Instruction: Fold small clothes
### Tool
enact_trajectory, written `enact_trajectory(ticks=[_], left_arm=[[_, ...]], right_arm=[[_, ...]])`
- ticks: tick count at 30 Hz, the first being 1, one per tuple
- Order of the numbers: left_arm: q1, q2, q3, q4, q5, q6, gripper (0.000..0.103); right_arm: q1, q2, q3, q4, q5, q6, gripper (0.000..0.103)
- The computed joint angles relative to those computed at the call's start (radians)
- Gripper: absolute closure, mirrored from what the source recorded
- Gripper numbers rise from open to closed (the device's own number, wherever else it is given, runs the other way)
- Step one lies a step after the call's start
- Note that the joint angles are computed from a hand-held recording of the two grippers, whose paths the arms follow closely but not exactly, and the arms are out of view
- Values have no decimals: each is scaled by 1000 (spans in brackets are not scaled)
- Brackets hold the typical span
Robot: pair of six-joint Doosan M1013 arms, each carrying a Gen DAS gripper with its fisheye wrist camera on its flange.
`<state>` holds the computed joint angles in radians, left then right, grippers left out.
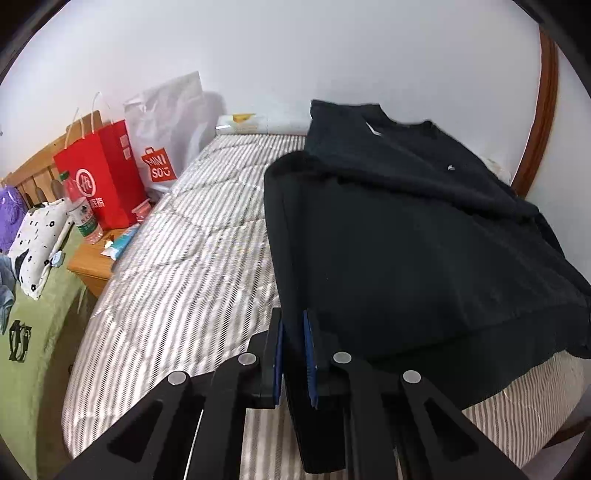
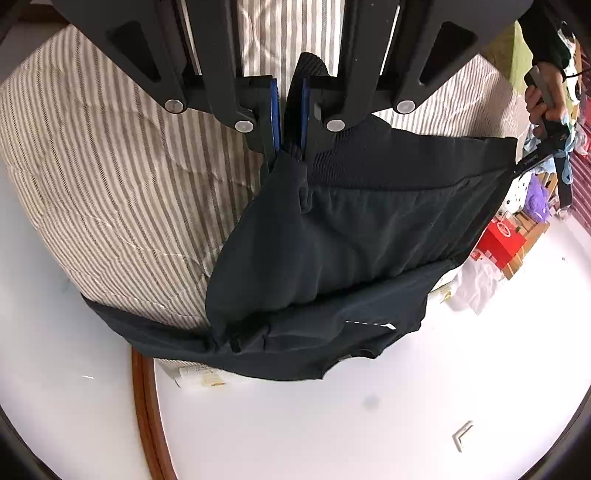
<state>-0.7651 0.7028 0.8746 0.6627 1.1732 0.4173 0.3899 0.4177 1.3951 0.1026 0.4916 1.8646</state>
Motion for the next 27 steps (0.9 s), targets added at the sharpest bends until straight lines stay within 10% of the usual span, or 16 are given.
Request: enact_trajectory(ticks=[10, 15, 27], left_arm=[[-14, -20, 20, -9, 12, -29, 86], [-18, -15, 6, 38, 49, -72, 23], [6, 85, -155, 81, 98, 36, 18]], right_arm=[[20, -54, 68, -72, 5, 9, 87], [41, -61, 75, -251, -1, 158, 68], [66, -6, -10, -491, -31, 367, 48]])
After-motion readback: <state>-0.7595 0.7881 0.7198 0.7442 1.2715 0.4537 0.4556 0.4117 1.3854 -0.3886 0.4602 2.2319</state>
